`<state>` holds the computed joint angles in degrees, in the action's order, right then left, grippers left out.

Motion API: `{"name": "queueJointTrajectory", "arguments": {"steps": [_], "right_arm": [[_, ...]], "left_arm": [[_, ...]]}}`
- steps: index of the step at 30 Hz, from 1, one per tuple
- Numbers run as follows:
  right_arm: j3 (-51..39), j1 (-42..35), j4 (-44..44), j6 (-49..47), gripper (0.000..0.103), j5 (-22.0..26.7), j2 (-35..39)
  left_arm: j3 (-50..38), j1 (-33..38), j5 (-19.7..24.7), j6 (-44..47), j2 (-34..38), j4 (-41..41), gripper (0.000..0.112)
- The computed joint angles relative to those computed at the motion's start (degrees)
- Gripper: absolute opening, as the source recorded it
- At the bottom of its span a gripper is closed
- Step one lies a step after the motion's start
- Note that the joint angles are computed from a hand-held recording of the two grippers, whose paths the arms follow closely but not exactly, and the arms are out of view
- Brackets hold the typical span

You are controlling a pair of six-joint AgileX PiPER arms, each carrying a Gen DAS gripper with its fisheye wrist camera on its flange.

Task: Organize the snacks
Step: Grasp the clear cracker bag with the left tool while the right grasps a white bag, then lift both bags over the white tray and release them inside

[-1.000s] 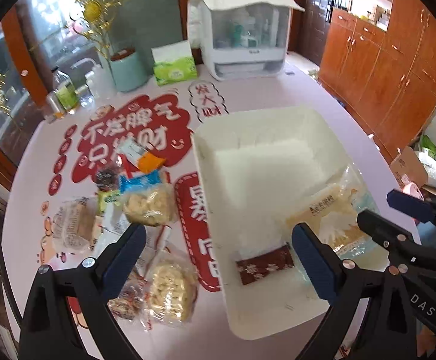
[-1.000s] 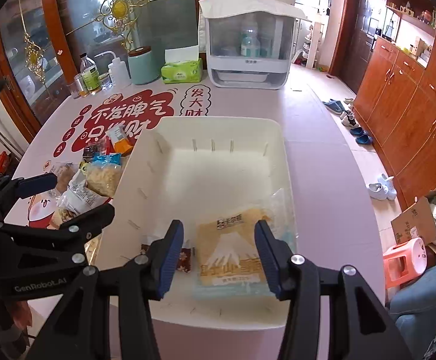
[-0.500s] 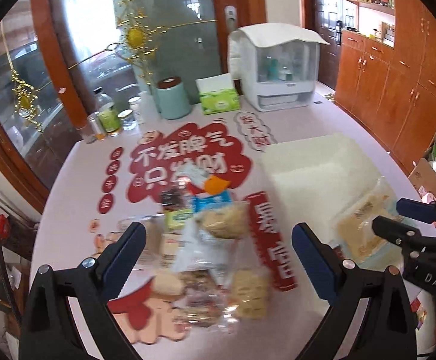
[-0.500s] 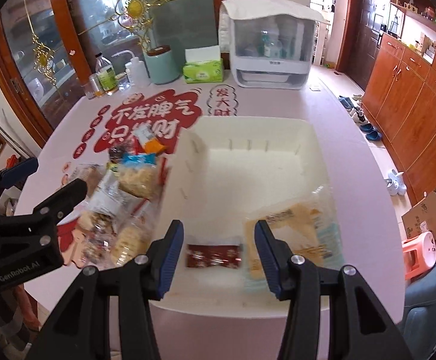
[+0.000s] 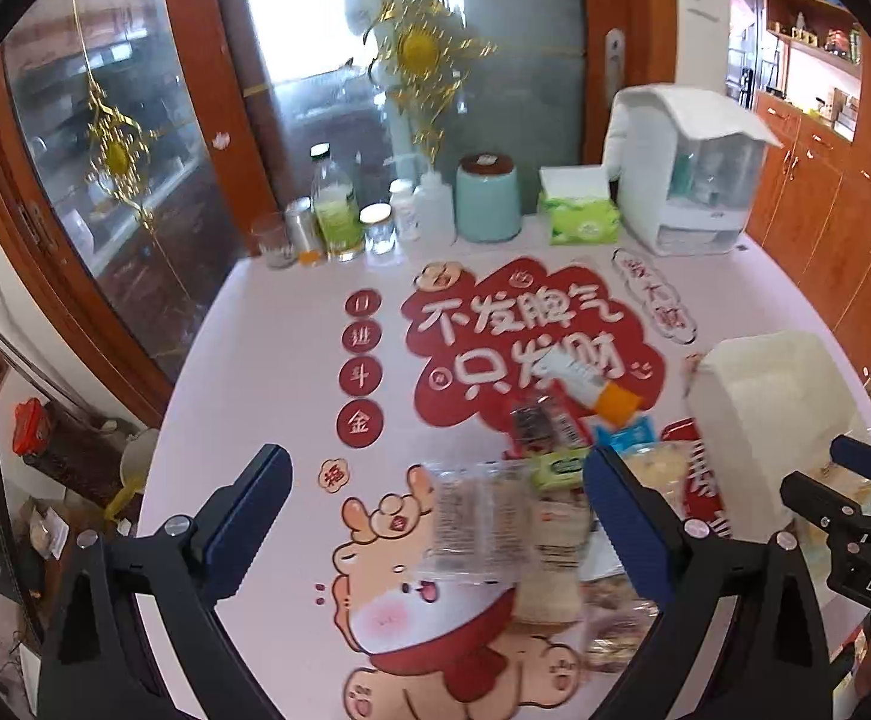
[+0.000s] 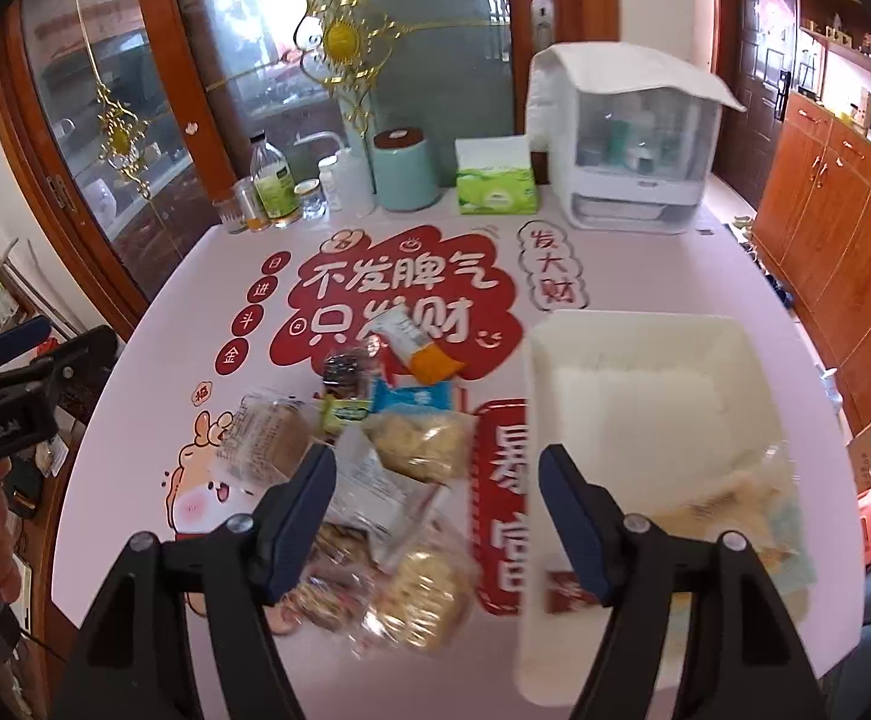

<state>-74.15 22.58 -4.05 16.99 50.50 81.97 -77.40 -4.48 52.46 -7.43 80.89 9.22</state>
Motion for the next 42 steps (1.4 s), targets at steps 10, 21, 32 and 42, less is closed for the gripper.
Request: {"name": "queueJointTrajectory", "arguments": {"steps": [10, 21, 32, 42], "right_arm": [[-5.3, 3.6, 4.3, 2.0, 0.072, -0.7, 17.6], [-8.2, 3.6, 6.1, 4.3, 0.077, -0.5, 28.7], [-9.4, 1.9, 10.2, 4.0, 0.084, 0.3, 32.7], [-6.7, 2.8, 8.2, 4.8, 0.062, -1.5, 29.3]], "left_arm": [[0.6, 6.9, -3.6, 11.3, 15.5, -12.1, 0.097], [-3.2, 3.6, -4.2, 10.3, 31.8, -12.1, 0.097], [-4.6, 3.9, -3.0, 12.5, 35.9, -15.6, 0.081], [2.9, 3.1, -6.3, 9.7, 28.2, -11.8, 0.069]]}}
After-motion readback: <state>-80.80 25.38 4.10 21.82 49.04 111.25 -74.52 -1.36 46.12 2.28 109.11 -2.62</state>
